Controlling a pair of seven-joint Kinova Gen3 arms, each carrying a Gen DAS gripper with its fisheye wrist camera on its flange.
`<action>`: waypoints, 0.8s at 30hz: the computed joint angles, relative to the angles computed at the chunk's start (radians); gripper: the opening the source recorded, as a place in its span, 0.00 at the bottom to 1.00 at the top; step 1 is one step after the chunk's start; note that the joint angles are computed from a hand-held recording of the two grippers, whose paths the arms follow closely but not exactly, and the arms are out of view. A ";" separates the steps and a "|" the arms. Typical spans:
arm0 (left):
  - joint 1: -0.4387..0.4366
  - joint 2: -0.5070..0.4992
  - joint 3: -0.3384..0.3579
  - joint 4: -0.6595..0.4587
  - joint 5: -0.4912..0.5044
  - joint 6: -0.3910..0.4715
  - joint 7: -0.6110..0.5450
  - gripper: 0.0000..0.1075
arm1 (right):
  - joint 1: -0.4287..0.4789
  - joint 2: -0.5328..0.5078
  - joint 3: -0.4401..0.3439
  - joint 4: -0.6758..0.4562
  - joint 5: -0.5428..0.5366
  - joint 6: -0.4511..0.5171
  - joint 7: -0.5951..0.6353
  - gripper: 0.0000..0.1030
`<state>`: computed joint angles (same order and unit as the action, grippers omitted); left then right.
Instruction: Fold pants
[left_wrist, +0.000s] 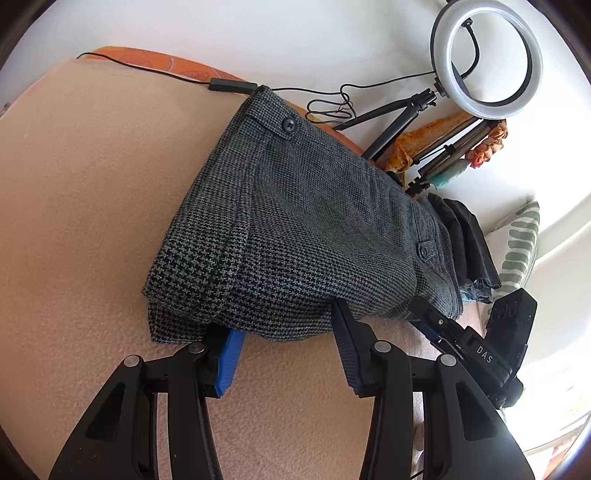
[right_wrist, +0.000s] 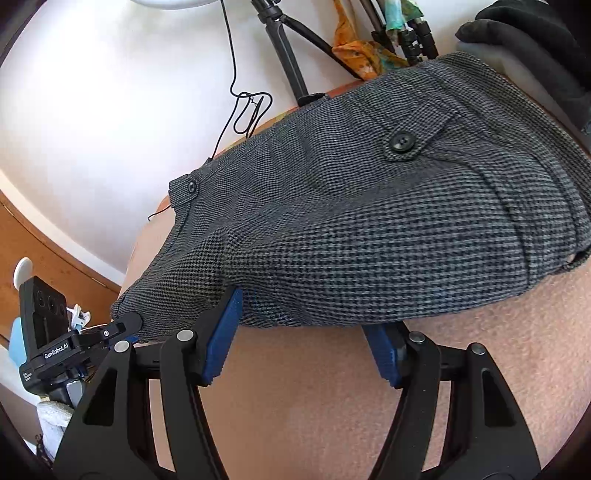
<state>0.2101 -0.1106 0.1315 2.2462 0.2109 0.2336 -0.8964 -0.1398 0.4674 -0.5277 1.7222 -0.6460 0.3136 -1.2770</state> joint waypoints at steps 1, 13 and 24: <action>0.003 -0.005 -0.007 0.001 0.003 -0.001 -0.011 0.41 | 0.020 0.017 -0.028 -0.015 -0.012 0.020 0.025 0.48; -0.073 -0.089 0.037 -0.004 -0.060 0.032 0.049 0.40 | 0.206 0.061 -0.120 -0.089 -0.304 0.301 0.162 0.09; -0.295 -0.151 0.347 -0.091 -0.414 0.173 0.345 0.41 | -0.048 -0.027 0.179 -0.092 -0.103 0.423 0.007 0.29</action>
<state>-0.0849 -0.2612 0.4781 2.1553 -0.2027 0.4068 -0.5517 -0.1874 0.4399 -0.3485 1.6304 -0.7494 0.7369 -1.2701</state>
